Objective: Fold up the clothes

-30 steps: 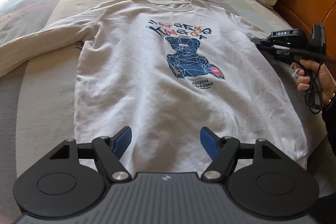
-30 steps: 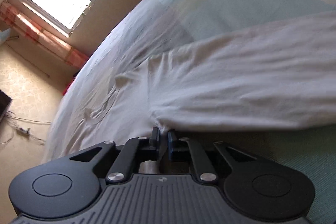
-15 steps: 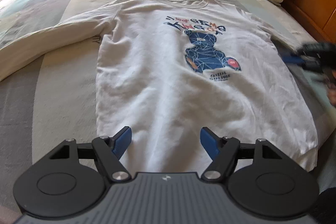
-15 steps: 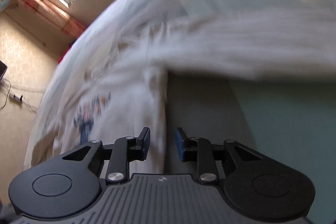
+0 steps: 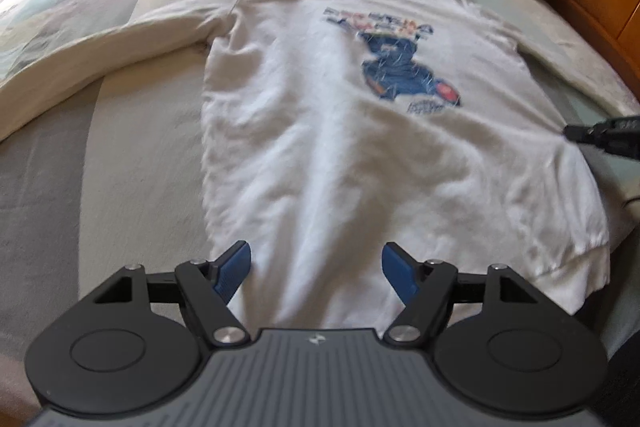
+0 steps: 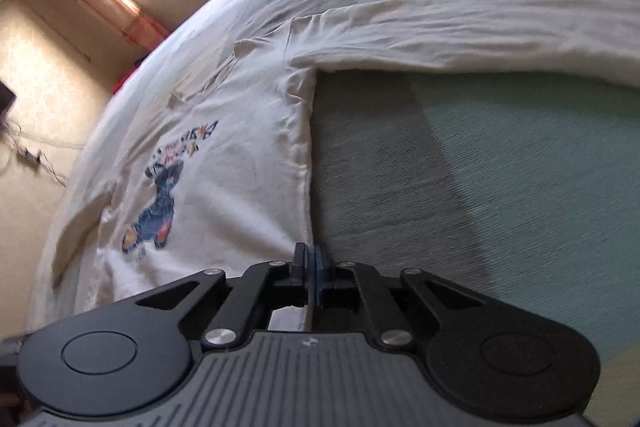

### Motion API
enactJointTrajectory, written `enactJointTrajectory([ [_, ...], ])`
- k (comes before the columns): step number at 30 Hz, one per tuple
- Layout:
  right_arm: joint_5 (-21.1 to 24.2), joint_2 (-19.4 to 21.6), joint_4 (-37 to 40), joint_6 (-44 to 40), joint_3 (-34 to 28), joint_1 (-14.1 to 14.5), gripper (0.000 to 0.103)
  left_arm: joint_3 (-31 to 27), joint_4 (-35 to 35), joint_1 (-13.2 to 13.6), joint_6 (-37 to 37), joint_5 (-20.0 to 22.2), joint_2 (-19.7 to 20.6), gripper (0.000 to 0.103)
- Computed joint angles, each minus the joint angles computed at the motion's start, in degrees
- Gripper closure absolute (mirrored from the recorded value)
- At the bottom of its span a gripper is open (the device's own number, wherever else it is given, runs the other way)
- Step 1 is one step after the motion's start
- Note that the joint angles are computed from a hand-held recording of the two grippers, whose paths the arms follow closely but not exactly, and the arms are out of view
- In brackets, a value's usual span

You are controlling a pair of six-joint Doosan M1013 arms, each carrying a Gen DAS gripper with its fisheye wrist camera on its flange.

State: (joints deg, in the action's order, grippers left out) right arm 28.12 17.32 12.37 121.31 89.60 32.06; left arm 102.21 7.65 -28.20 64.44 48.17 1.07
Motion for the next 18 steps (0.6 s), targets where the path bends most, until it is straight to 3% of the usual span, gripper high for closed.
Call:
enactJointTrajectory([
  [3,0.29,-0.54,-4.86,-3.87,-1.13,0.89,0.083,-0.72,-0.77,1.00,3.05,-0.88,-0.03,0.030],
  [6,0.75,0.80,-3.29,-17.28,-4.29,2.02,0.052,-2.83,-3.09,2.59,8.26,-4.00,1.86,0.026],
  [7,1.32,1.82,-0.68,-22.20,-5.60,2.21,0.050,-3.62,-4.94,3.29,10.71,-5.27,2.74,0.026],
  [11,5.37,6.01,8.39,-37.20,-10.55,2.61,0.050,-5.99,-21.14,6.73,27.13,-9.31,6.57,0.026],
  [15,9.29,6.41,7.05,-40.93,-10.43,2.74,0.050,-6.34,-24.21,8.24,32.87,-7.08,8.73,0.026],
  [18,11.11,4.42,5.55,-44.62,-7.91,2.25,0.049,-3.59,-24.43,9.37,39.00,-8.18,6.76,0.024],
])
